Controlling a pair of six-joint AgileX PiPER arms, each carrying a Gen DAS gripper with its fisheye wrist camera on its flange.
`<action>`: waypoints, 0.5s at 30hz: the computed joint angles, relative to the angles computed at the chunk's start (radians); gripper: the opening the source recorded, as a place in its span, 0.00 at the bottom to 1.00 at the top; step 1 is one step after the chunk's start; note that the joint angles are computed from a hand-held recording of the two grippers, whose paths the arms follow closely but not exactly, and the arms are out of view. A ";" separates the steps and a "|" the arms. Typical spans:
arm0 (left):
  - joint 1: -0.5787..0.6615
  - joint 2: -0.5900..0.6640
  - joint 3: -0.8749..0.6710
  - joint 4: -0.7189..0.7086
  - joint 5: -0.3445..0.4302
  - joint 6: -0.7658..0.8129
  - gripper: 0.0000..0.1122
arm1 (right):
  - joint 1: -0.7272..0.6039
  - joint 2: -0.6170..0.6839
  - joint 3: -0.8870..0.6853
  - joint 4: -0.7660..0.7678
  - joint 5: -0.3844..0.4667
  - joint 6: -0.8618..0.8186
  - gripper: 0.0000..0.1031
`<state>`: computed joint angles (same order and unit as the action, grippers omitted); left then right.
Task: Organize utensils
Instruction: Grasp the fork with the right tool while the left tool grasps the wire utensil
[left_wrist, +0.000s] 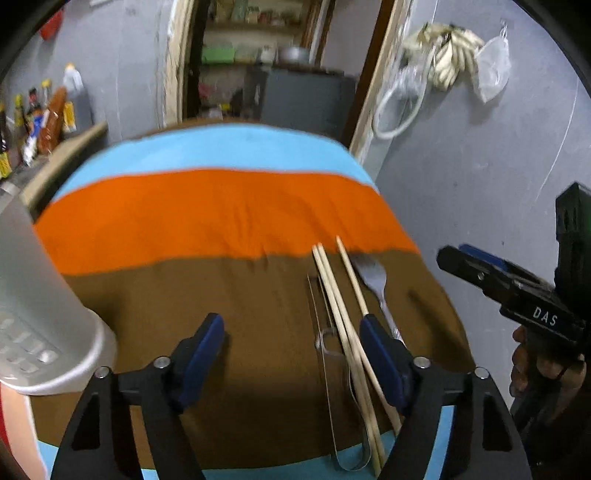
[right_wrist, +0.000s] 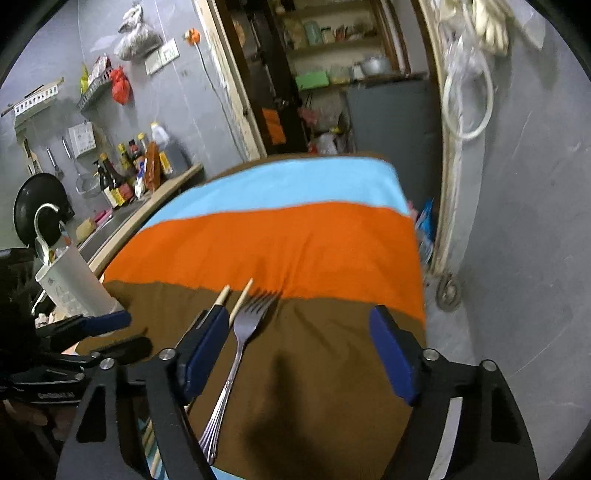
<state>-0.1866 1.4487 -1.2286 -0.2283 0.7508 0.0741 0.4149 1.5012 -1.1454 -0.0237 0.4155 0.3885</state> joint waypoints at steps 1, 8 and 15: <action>-0.003 0.013 -0.004 -0.007 0.014 0.007 0.61 | -0.004 0.009 0.004 0.031 -0.008 -0.030 0.68; -0.027 0.062 -0.028 0.040 0.060 -0.037 0.46 | -0.022 0.063 -0.004 0.186 -0.031 -0.194 0.68; -0.053 0.108 -0.091 0.106 0.099 -0.077 0.44 | -0.041 0.120 -0.043 0.326 0.006 -0.351 0.65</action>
<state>-0.2399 1.5567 -1.3195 -0.1223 0.8497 -0.0025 0.3743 1.6216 -1.1883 0.3022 0.4213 0.0375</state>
